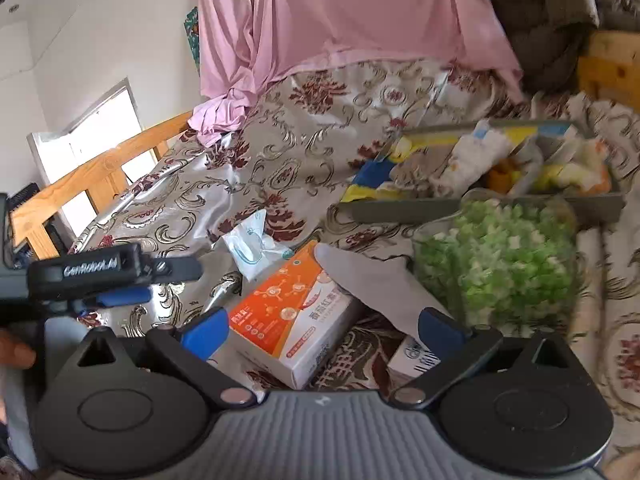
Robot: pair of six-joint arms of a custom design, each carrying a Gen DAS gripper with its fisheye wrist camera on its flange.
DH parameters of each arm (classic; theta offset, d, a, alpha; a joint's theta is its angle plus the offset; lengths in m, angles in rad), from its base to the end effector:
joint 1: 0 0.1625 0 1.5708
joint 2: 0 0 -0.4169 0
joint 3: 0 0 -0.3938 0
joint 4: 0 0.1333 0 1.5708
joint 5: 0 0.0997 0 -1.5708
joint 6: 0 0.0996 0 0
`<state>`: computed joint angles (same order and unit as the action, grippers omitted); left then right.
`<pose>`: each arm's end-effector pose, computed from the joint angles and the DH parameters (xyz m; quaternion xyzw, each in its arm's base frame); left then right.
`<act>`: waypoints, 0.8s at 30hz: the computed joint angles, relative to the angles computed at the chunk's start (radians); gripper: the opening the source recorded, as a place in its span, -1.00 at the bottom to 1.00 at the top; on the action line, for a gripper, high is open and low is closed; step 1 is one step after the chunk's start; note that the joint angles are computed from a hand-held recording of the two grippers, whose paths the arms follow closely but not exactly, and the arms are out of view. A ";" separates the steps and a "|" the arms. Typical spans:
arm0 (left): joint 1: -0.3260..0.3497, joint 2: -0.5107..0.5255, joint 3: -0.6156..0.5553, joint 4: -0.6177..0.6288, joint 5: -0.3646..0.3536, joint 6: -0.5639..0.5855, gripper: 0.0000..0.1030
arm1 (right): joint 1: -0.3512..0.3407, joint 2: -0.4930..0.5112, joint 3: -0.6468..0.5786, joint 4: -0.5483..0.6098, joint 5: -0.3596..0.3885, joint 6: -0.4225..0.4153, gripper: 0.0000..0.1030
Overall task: Organize soft objects
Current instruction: 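Reach the left tool to the white tissue pack while the right tool reaches the white sock, then grasp the white tissue pack with the left tool while the right tool grasps the white sock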
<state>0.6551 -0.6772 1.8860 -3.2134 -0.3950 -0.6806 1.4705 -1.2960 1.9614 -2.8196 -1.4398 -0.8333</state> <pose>-0.3155 -0.5264 0.0626 -0.0232 0.8210 -0.5128 0.2498 0.0895 -0.5724 0.2931 0.3600 -0.8855 0.2845 0.0732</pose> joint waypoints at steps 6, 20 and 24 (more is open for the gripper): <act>0.069 0.062 -0.110 -0.144 -0.080 0.217 0.98 | -0.001 0.040 -0.017 -0.052 -0.042 -0.042 0.99; 0.148 0.137 -0.234 -0.254 -0.170 0.386 0.92 | 0.024 0.091 -0.006 -0.177 -0.103 -0.261 0.64; 0.148 0.153 -0.255 -0.272 -0.159 0.419 0.76 | 0.030 0.102 0.003 -0.225 -0.127 -0.307 0.40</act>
<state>0.8034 -0.5245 1.6311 -3.4851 -0.5536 -0.2618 1.5000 -1.1938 1.9649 -3.0451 -1.5666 -1.1401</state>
